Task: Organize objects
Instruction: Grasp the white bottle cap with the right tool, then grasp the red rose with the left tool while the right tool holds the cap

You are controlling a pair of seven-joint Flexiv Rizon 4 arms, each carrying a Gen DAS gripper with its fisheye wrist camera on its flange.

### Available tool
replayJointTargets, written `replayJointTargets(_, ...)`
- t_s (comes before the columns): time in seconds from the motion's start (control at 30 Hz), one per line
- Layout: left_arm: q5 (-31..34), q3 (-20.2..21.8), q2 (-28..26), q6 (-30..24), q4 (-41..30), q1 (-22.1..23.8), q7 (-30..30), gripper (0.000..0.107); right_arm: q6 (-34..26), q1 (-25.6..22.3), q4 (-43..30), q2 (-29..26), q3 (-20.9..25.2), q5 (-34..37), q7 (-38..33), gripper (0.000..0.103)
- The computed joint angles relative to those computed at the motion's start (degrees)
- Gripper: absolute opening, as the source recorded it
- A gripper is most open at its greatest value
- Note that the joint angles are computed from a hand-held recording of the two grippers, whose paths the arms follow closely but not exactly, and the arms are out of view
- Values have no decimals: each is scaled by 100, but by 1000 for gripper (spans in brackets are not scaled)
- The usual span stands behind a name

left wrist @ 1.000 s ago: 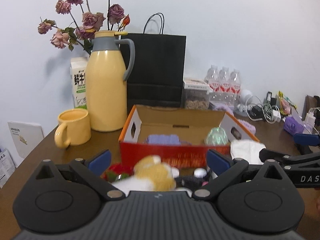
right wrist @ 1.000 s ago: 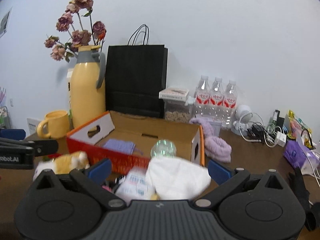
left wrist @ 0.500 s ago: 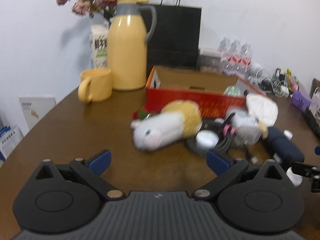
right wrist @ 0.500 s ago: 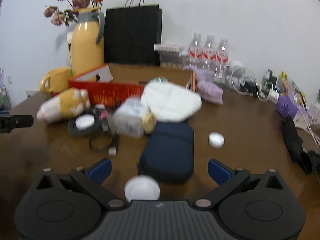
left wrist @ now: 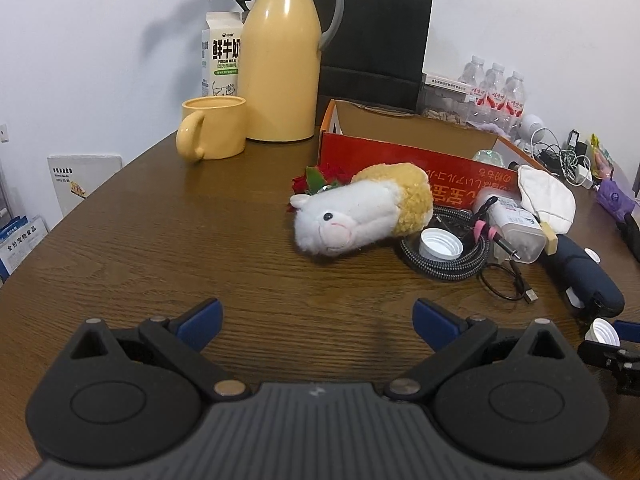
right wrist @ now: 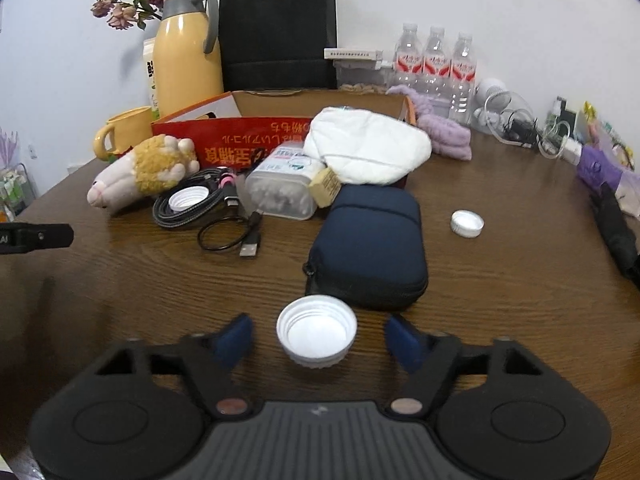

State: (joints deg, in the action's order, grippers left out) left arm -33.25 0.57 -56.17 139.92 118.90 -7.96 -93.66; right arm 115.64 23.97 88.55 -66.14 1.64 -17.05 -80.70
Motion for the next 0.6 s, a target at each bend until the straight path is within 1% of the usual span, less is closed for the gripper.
replayJointTargets(0.03,-10,-1,0,-15,-3,-2,2,103,52,23,-1,-11,-26,34,-13,52)
replayJointTargets(0.07,-25,0,-4,-32,-15,-6,6,103,91,-17,4,-16,20,-10,-26,39)
replayJointTargets(0.17,-60,8,-1,-74,-31,-24,23,103,153,-330,14,-45,362,-356,20,39)
replayJointTargets(0.2,-66,12,0,-78,-33,-29,25,103,208,-373,31,-52,403,-419,29,39)
replayJointTargets(0.4,-129,46,-2,-159,-96,-63,107,103,450,-491,72,-67,494,-689,107,39)
replayJointTargets(0.5,-244,101,-10,-239,-200,-137,267,103,573,-462,98,-41,448,-728,121,39)
replayJointTargets(0.6,-236,107,-13,-290,-322,-118,374,103,667,-416,89,-32,389,-707,134,39)
